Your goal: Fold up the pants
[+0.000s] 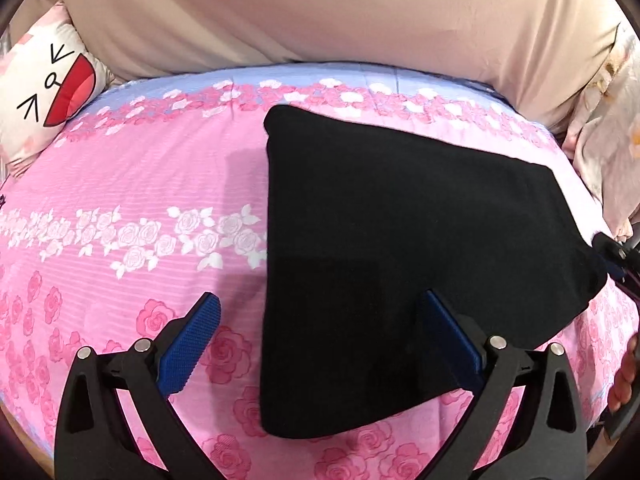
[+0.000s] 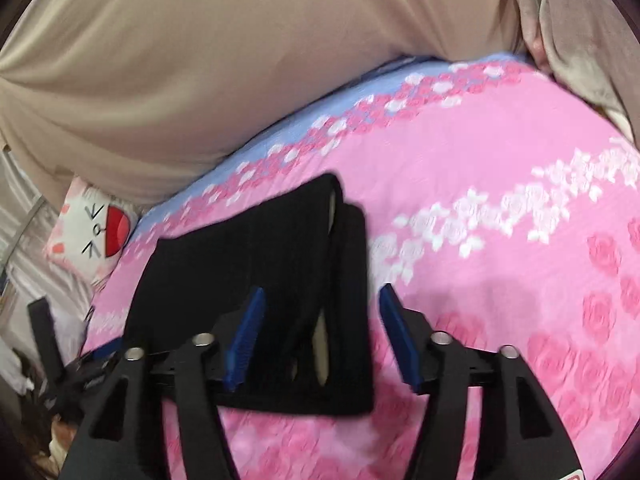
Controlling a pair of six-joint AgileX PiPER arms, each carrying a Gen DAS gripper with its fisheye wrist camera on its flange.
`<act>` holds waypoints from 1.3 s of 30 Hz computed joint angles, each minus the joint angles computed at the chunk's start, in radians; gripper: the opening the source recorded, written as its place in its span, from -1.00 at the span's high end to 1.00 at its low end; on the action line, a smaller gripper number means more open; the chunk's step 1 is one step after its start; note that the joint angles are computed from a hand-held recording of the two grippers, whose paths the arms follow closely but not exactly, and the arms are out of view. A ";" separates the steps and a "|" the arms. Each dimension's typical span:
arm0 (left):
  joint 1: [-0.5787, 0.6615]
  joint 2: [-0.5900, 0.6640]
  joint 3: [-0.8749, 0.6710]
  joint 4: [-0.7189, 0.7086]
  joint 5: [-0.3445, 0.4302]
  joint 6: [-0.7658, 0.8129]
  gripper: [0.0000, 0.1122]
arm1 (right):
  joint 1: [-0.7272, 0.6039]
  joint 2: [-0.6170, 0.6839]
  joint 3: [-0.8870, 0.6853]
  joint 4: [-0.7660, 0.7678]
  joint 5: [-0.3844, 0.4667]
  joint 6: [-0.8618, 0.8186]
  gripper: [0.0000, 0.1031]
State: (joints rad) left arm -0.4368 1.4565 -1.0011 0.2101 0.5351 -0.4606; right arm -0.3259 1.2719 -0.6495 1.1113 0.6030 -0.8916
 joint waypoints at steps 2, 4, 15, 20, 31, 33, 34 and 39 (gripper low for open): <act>0.009 0.005 0.002 -0.036 0.001 0.028 -0.75 | 0.025 0.017 0.010 -0.003 -0.004 0.000 -0.31; 0.018 0.006 0.007 -0.081 -0.002 0.062 -0.75 | 0.062 0.042 0.006 -0.006 -0.034 0.030 -0.31; 0.119 0.050 0.016 -0.511 0.032 0.424 -0.75 | 0.157 0.120 0.004 -0.059 -0.145 0.168 -0.56; 0.148 0.045 0.046 -0.668 -0.012 0.576 -0.75 | 0.148 0.112 0.044 0.110 -0.139 -0.004 -0.60; 0.383 0.010 -0.098 -0.923 0.393 0.986 0.44 | 0.126 -0.136 0.091 0.039 0.087 0.147 0.29; 0.397 0.008 -0.085 -0.926 0.433 0.990 0.26 | 0.157 -0.138 0.128 -0.026 0.024 0.192 0.10; 0.383 -0.001 -0.057 -0.903 0.412 0.972 0.10 | 0.151 -0.099 0.159 -0.043 -0.024 0.172 0.01; 0.341 -0.088 0.062 -0.792 0.284 0.830 -0.20 | -0.039 -0.251 0.240 0.027 0.058 0.118 -0.06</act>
State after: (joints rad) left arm -0.0957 1.3687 -0.9395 -0.5821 0.8190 0.3690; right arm -0.3648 1.0205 -0.4092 1.1383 0.6614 -0.7736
